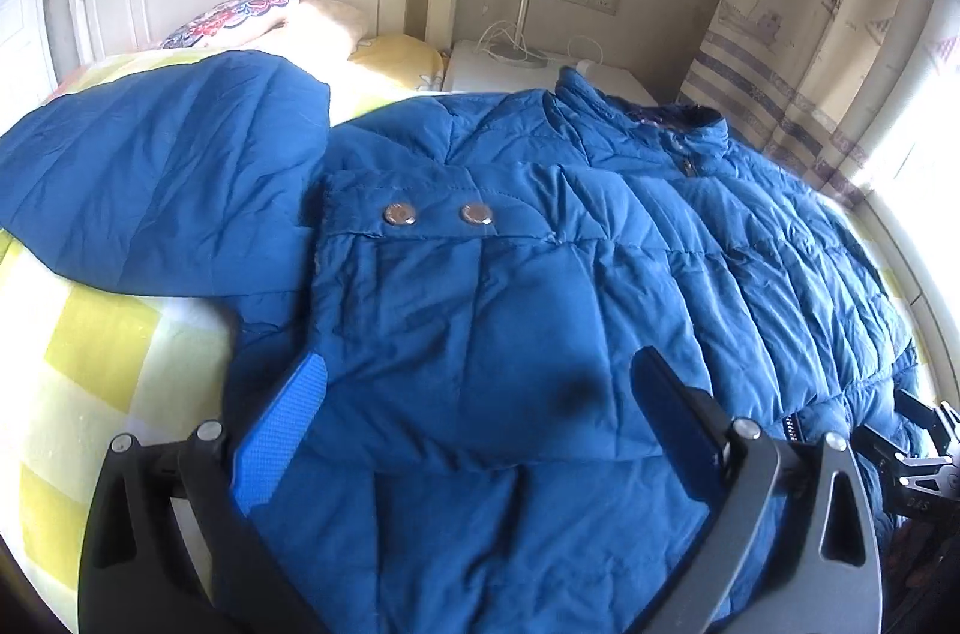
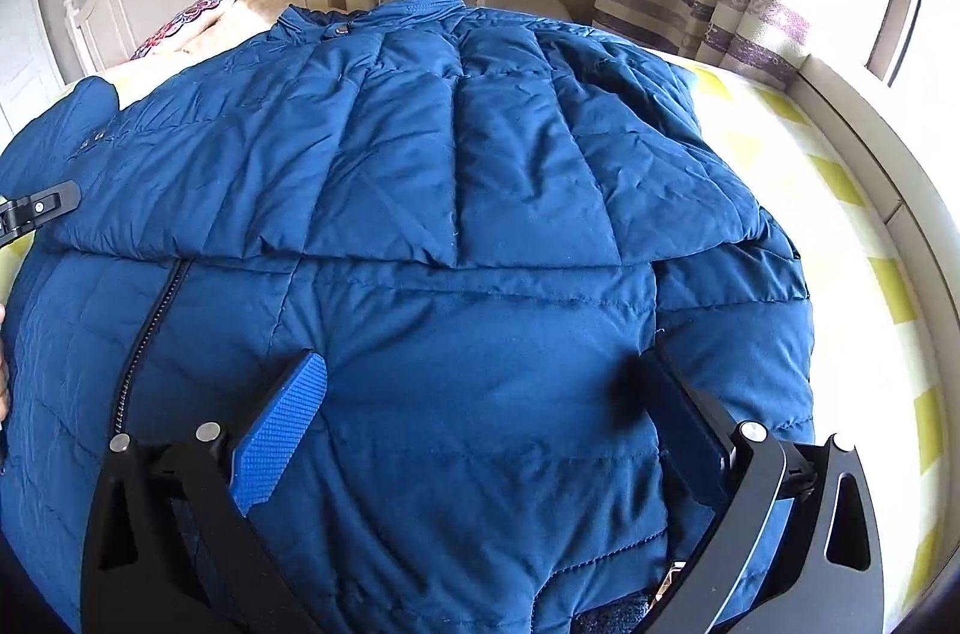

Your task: Fold large clothes

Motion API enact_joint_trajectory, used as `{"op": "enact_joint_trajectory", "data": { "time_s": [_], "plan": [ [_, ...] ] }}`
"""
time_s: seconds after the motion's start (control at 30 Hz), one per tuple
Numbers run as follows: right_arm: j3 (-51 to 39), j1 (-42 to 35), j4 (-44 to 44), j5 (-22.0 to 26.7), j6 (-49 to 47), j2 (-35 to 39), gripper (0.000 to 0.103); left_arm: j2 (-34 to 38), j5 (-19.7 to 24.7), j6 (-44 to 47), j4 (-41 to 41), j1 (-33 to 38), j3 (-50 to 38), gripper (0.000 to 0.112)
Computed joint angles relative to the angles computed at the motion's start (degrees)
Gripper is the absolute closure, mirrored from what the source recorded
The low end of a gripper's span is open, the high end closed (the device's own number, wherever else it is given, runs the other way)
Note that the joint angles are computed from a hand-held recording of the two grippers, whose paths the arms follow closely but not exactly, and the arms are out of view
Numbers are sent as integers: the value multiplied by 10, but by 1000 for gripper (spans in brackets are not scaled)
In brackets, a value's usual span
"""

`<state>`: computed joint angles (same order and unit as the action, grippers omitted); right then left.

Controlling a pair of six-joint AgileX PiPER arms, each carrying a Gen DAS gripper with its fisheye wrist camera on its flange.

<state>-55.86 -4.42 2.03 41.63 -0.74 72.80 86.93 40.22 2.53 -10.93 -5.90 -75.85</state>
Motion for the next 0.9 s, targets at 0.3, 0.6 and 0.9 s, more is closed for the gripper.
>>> {"op": "enact_joint_trajectory", "data": {
  "time_s": [0.3,0.6,0.9],
  "plan": [
    [-1,-5,13,-4,-5,3,4,189,209,151,-458,464,-211,12],
    [0,-5,13,-4,-6,2,4,352,228,0,-575,545,-401,79],
    [4,-31,66,-10,-48,-3,4,112,116,186,-428,333,-237,102]
  ]
}}
